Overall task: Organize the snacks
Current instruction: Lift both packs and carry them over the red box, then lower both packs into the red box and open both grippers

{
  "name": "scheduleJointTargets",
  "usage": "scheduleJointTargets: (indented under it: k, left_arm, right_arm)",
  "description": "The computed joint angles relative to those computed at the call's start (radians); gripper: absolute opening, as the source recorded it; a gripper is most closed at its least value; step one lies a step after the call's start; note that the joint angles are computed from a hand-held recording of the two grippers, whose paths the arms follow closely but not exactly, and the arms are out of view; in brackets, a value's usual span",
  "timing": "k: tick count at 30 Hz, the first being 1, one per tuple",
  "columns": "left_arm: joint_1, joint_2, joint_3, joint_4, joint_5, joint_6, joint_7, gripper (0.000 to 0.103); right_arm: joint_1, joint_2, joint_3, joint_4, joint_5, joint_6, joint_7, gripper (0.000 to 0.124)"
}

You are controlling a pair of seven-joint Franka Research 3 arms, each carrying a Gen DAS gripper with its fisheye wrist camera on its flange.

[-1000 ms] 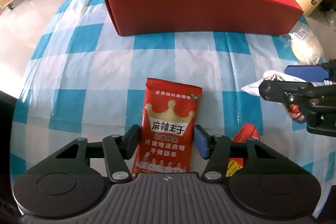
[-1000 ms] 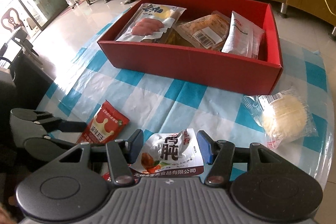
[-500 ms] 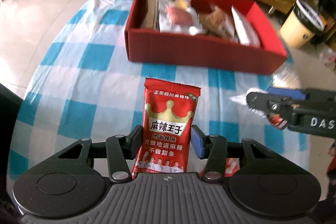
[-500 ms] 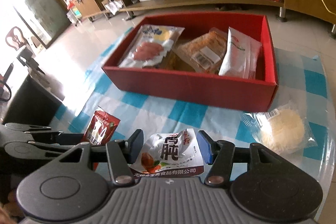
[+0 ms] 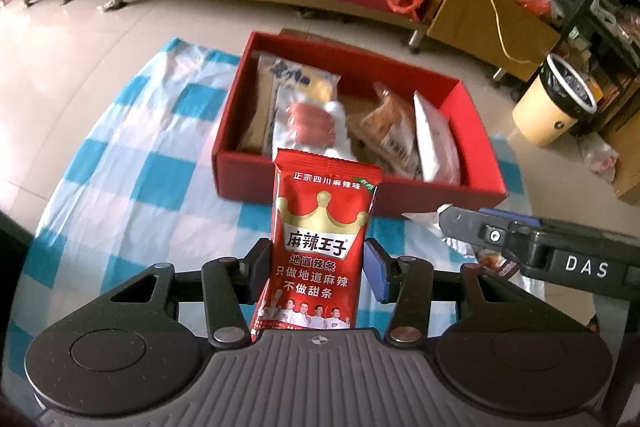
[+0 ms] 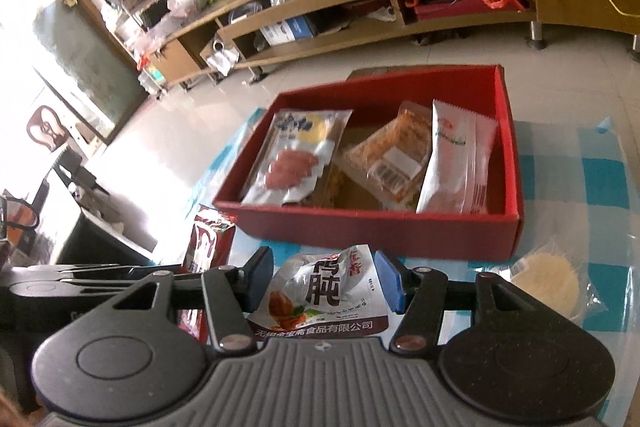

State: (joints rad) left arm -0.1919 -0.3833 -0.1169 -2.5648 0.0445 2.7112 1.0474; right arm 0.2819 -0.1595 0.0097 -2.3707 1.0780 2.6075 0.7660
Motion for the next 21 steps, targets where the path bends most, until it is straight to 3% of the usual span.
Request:
scheduleJointTargets:
  k: [11, 21]
  left_arm:
    - [0.007, 0.085, -0.006, 0.083, 0.000, 0.052, -0.004, 0.057]
    - [0.060, 0.236, -0.027, 0.232, 0.069, 0.085, -0.048, 0.058]
  right_arm:
    - [-0.016, 0.033, -0.009, 0.061, 0.088, -0.005, -0.028, 0.054]
    - [-0.046, 0.149, 0.010, 0.196, 0.129, 0.008, -0.026, 0.054]
